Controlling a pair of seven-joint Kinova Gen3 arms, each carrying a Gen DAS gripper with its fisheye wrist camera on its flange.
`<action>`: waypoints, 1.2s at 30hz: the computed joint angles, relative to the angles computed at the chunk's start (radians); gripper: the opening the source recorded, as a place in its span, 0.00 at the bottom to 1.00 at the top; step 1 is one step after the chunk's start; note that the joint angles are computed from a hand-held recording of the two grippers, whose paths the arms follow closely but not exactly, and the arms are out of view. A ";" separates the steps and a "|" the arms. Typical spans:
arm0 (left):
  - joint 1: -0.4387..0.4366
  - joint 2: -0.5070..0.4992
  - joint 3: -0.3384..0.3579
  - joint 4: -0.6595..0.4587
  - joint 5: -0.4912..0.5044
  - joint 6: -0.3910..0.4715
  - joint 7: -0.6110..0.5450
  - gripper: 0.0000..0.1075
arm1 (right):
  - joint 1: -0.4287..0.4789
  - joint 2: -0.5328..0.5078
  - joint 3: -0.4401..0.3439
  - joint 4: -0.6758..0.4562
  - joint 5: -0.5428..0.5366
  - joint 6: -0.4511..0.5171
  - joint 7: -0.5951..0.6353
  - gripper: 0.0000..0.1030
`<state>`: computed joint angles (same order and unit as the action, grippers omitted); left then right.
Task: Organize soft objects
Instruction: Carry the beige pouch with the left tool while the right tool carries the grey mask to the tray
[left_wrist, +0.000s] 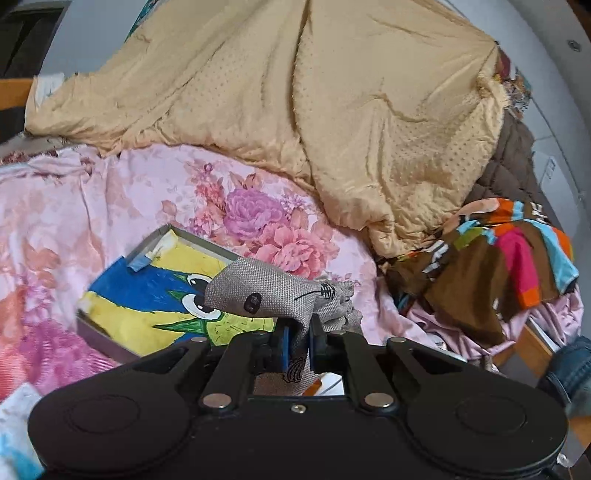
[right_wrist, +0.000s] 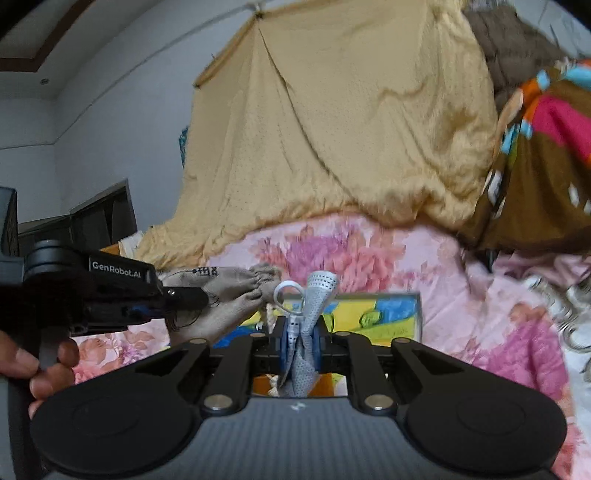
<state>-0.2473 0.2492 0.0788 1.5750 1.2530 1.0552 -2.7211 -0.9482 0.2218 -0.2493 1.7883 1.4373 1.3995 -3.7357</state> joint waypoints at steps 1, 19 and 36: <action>0.016 0.009 0.004 -0.007 -0.006 -0.023 0.010 0.10 | 0.009 -0.001 0.003 0.003 -0.003 -0.013 0.007 0.14; 0.115 0.106 0.088 -0.070 -0.172 -0.222 0.172 0.13 | 0.148 -0.040 0.035 -0.001 -0.129 -0.188 0.067 0.20; 0.119 0.088 0.115 -0.065 -0.280 -0.290 0.285 0.41 | 0.194 -0.058 0.053 -0.039 -0.282 -0.223 0.157 0.66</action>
<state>-0.1282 0.3370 0.1933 1.5099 0.9729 0.7651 -2.4362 -0.7544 0.1634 -0.1960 1.7492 1.1553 1.1768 -3.5790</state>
